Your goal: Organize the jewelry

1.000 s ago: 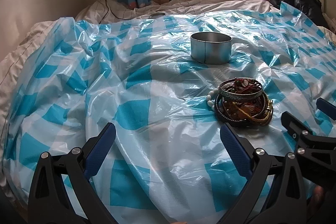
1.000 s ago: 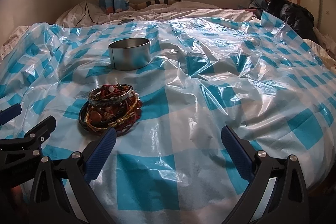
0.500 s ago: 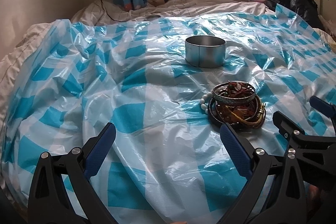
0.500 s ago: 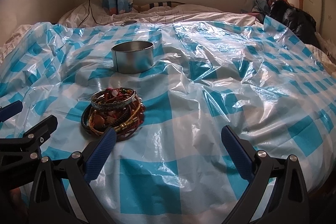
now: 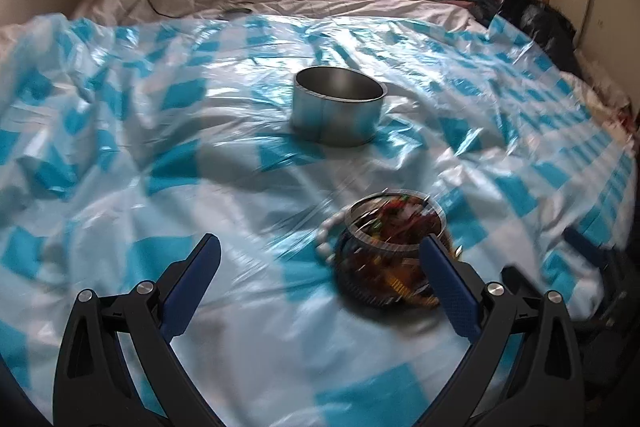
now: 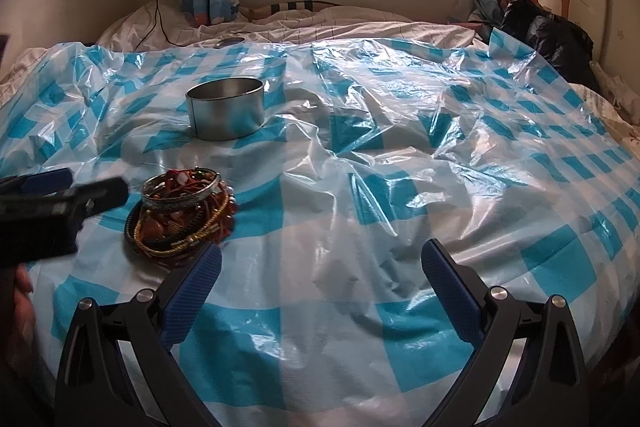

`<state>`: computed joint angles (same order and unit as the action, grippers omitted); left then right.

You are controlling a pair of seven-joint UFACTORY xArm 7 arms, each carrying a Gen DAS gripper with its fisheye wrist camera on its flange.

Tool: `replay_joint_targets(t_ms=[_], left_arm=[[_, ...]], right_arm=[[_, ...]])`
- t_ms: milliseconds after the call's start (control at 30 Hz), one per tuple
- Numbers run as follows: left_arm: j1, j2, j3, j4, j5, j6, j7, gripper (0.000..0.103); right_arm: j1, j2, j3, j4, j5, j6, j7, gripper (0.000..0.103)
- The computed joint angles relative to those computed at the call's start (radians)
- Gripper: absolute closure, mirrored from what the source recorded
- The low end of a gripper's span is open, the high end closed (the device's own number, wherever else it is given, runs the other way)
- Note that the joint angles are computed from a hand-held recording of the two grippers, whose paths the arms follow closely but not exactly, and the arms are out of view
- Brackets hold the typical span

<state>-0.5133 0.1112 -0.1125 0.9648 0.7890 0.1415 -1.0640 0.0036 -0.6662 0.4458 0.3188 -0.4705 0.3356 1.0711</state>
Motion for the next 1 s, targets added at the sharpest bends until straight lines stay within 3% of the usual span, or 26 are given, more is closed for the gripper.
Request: replay_joint_targets(t_ms=[133, 233, 300, 433, 467, 567, 667, 767, 1000], left_arm=[[-0.011, 0.045, 0.007, 0.041, -0.018, -0.017, 0.028, 0.008], [-0.004, 0.074, -0.014, 0.057, -0.115, -0.033, 0.135, 0.008], [-0.006, 0.085, -0.021, 0.064, -0.172, -0.041, 0.2, 0.014], [0.084, 0.108, -0.129, 0.06, -0.422, -0.054, 0.42, 0.036], [0.089, 0.108, -0.133, 0.057, -0.459, -0.056, 0.439, 0.038], [0.042, 0.095, -0.071, 0.038, -0.486, -0.085, 0.425, 0.04], [0.051, 0.091, -0.075, 0.028, -0.573, -0.089, 0.475, 0.042], [0.065, 0.108, -0.094, 0.042, -0.647, -0.057, 0.539, 0.058], [-0.042, 0.111, 0.017, 0.052, -0.545, -0.046, 0.475, 0.062]], right_arm=[[0.006, 0.006, -0.012, -0.002, 0.007, -0.011, -0.007, 0.007], [0.006, 0.019, -0.012, 0.002, 0.01, -0.018, -0.013, 0.007], [0.008, 0.027, -0.012, 0.005, 0.011, -0.021, -0.017, 0.007], [0.009, 0.032, -0.012, 0.006, 0.013, -0.022, -0.019, 0.007], [0.009, 0.032, -0.012, 0.006, 0.013, -0.023, -0.019, 0.007], [0.008, 0.037, -0.01, 0.004, 0.017, -0.03, -0.012, 0.007], [0.008, 0.038, -0.01, 0.004, 0.017, -0.031, -0.013, 0.007], [0.008, 0.042, -0.013, 0.001, 0.02, -0.04, -0.014, 0.007], [0.007, 0.044, -0.015, 0.001, 0.025, -0.043, -0.02, 0.007]])
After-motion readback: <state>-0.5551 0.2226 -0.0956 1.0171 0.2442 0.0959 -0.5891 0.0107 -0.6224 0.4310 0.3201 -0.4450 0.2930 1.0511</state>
